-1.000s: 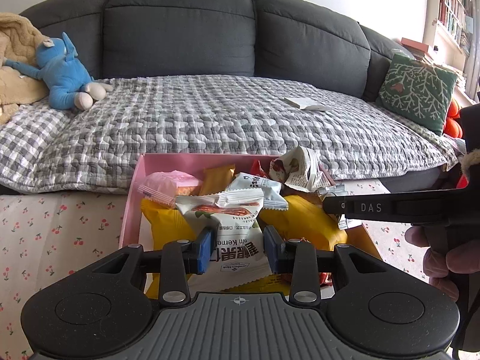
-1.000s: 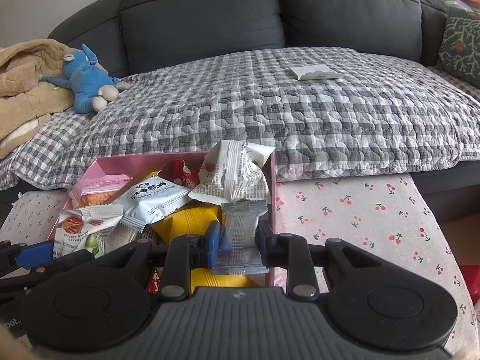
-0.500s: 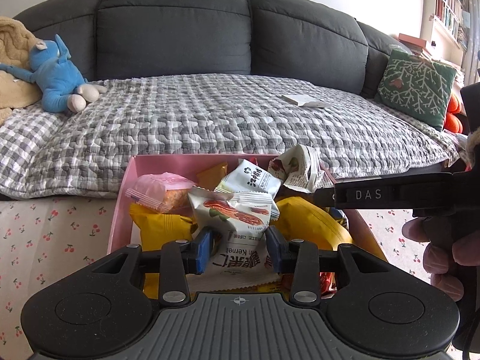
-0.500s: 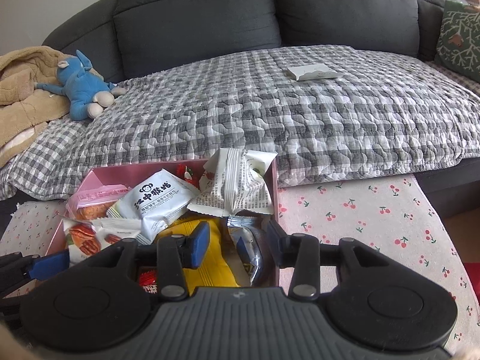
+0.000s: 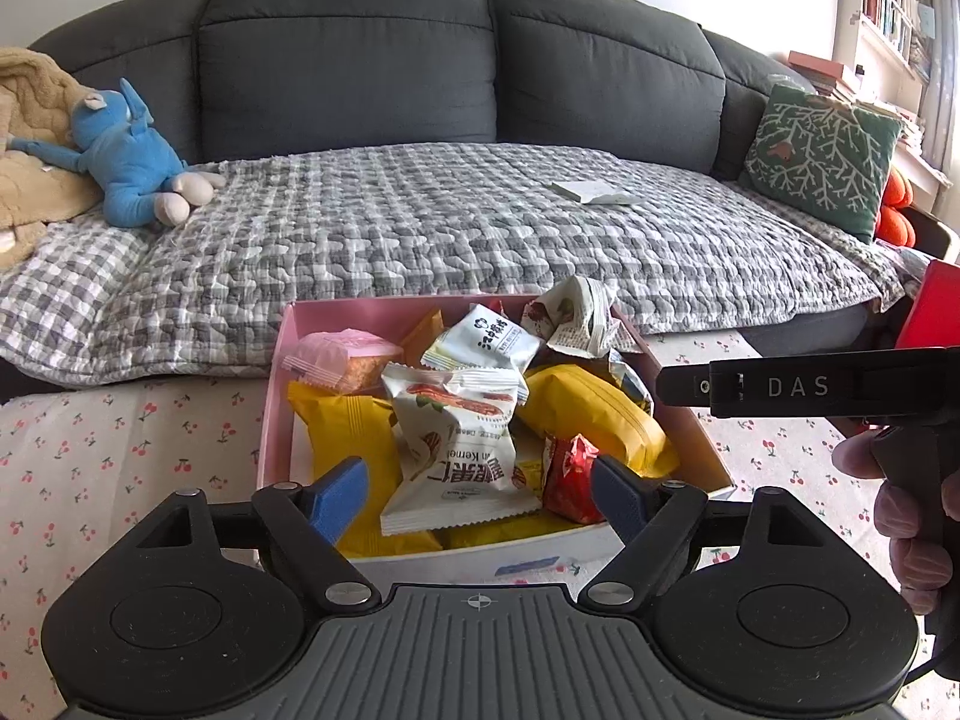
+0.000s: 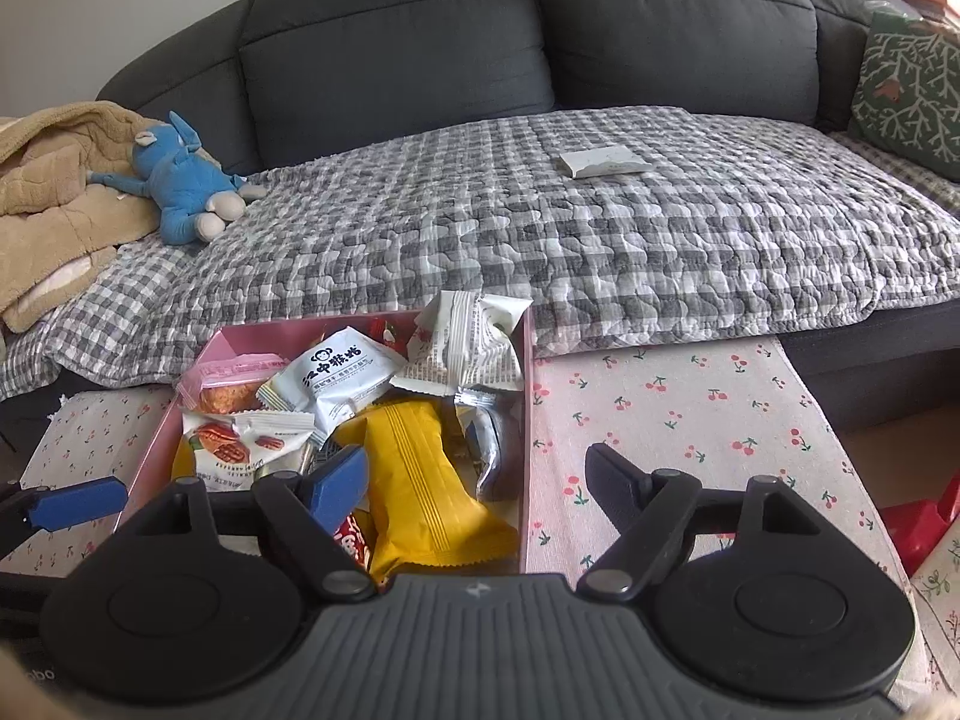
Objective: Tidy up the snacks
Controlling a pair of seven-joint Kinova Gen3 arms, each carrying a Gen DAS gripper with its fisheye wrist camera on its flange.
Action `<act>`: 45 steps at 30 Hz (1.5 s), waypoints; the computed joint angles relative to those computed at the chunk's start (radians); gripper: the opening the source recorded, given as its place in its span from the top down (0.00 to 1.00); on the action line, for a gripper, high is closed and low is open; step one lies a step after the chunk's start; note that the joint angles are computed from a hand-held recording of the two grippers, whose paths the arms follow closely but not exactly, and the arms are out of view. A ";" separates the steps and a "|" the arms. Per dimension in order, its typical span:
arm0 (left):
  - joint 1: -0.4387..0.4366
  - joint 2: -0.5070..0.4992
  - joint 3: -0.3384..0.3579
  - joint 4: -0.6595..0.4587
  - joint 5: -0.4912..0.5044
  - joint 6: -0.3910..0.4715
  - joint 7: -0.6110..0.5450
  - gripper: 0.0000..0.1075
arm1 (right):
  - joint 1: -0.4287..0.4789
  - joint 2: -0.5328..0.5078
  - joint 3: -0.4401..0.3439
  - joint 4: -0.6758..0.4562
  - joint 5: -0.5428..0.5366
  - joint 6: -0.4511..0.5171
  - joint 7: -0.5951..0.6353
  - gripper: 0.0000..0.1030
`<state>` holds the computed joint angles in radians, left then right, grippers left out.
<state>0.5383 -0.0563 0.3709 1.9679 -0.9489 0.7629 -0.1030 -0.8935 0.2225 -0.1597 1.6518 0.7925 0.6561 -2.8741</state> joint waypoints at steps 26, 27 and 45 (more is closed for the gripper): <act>-0.001 -0.121 0.110 -0.048 0.292 0.269 -0.083 0.06 | -0.061 -0.071 -0.137 -0.019 -0.093 0.266 0.081 0.03; -0.007 -0.124 0.116 -0.052 0.299 0.281 -0.086 0.06 | -0.066 -0.071 -0.140 -0.025 -0.099 0.281 0.101 0.03; 0.131 -0.020 0.163 -0.143 0.193 0.559 0.062 0.05 | -0.129 -0.064 -0.152 -0.061 -0.058 0.374 0.098 0.01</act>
<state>0.6689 -0.0766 0.5339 1.8245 -0.7558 1.3221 -0.0414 -1.0225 0.1585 -0.3116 1.5913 0.7348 1.0305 -2.7763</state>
